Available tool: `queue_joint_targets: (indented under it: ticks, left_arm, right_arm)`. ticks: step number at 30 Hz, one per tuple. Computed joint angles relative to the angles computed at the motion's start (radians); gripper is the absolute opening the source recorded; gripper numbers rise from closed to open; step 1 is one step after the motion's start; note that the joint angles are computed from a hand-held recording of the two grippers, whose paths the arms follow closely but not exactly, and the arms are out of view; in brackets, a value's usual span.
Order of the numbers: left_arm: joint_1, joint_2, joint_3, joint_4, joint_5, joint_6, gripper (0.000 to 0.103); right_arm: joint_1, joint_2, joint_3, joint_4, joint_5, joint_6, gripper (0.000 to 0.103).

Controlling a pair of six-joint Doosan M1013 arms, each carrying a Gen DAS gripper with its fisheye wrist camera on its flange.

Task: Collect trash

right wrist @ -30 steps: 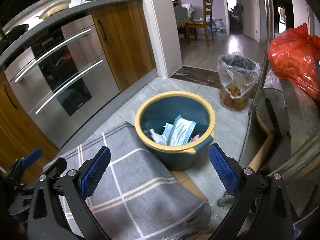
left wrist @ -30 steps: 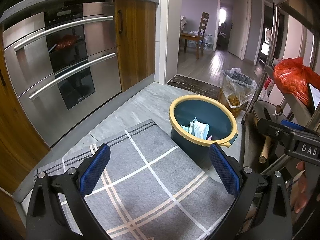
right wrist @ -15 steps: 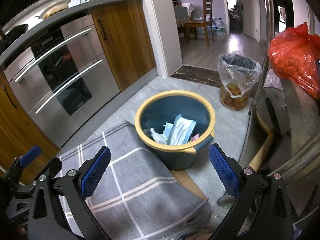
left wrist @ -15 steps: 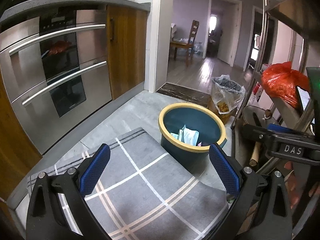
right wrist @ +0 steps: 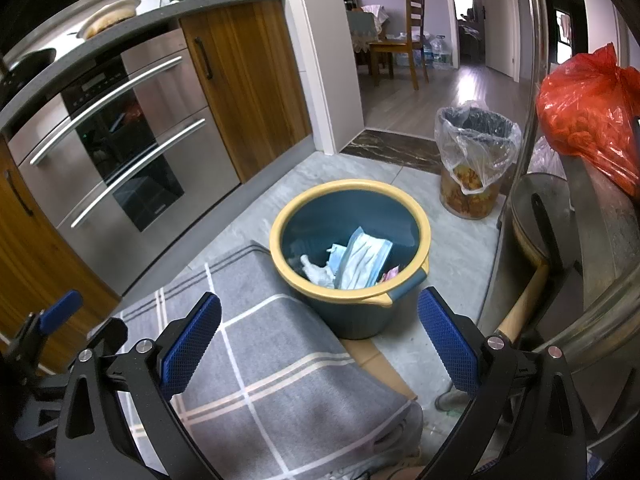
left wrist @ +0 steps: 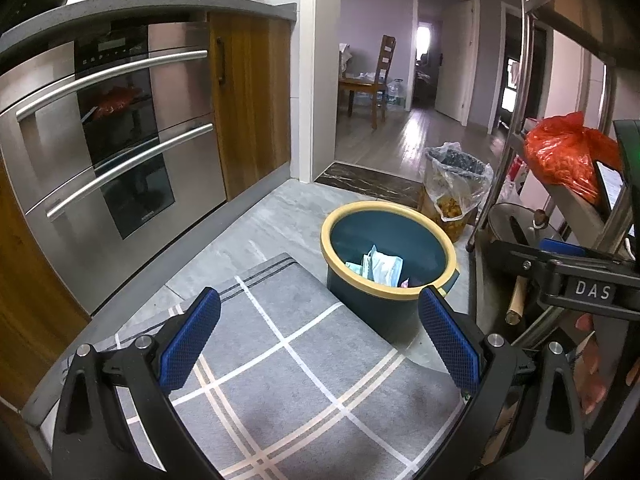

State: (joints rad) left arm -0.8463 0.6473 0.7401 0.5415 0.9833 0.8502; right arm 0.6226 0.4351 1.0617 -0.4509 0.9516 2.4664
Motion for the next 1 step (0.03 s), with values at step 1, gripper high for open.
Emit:
queue_joint_targets:
  ticks: [1]
  left_arm:
    - [0.001,0.001,-0.002,-0.001,0.004,-0.003,0.097]
  right_arm:
    - [0.0,0.0,0.001,0.0,-0.001,0.001,0.098]
